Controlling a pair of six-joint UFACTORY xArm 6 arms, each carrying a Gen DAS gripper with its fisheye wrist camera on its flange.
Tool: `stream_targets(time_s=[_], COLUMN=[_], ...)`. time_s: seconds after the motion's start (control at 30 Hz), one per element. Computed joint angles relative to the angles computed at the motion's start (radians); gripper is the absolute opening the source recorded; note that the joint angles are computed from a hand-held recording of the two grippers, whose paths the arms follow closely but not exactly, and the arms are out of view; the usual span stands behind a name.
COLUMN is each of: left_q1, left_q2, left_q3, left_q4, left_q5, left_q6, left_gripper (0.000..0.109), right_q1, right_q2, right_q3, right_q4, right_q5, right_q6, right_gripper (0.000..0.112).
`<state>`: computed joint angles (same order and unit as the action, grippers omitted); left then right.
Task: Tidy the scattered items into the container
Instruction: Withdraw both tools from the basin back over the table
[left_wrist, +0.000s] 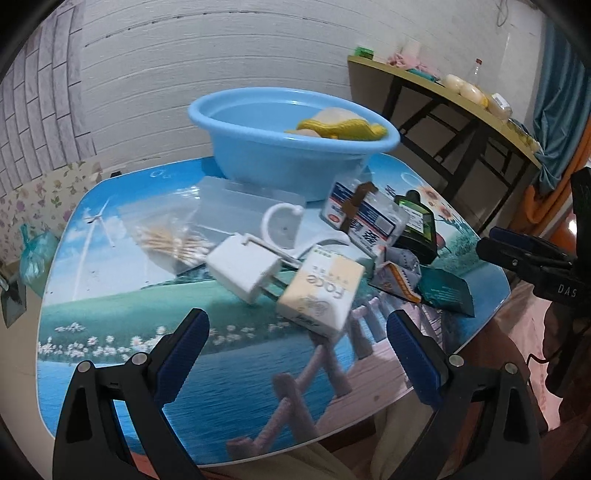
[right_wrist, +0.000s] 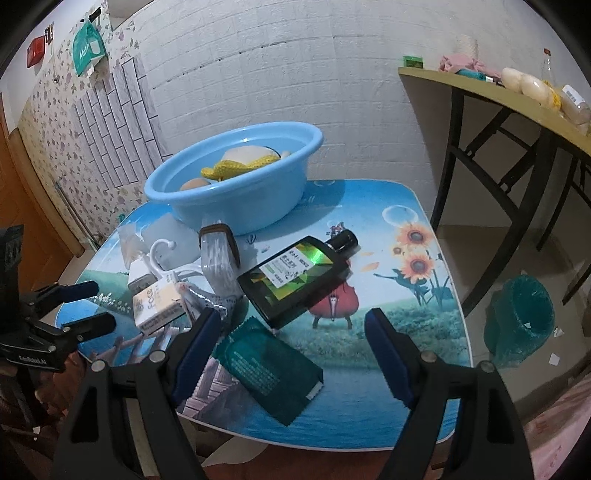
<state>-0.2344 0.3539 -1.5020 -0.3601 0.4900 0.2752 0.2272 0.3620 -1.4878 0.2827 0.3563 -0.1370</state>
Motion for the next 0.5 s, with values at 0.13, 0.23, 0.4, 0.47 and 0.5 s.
stream_targets(time_s=[0.13,0.23,0.4,0.47,0.5], left_q1=[-0.014,-0.021,-0.028,-0.031,-0.032], left_q2=[0.013,0.028,0.051,0.067,0.074], left_q3=[-0.015,-0.027,-0.055,-0.075,-0.083], left_q4=[0.045,0.064,0.050,0.058,0.056], left_q5=[0.010,0.026,0.033,0.041,0.045], left_q6=[-0.013,-0.024,0.006,0.010,0.015], left_gripper=[0.071,0.069,0.069,0.069,0.069], right_q1=[0.003,-0.001,-0.009,-0.008,-0.008], right_q2=[0.003,0.012,0.021,0.020,0.020], right_q3=[0.005,-0.001,-0.007,-0.001,0.002], right_q4=[0.052,0.072,0.094,0.096,0.091], right_q5=[0.007,0.038,0.082,0.090,0.092], right_q6=[-0.063,-0.092,-0.122,-0.130,-0.130], right_gripper=[0.081,0.081,0.081,0.081,0.081])
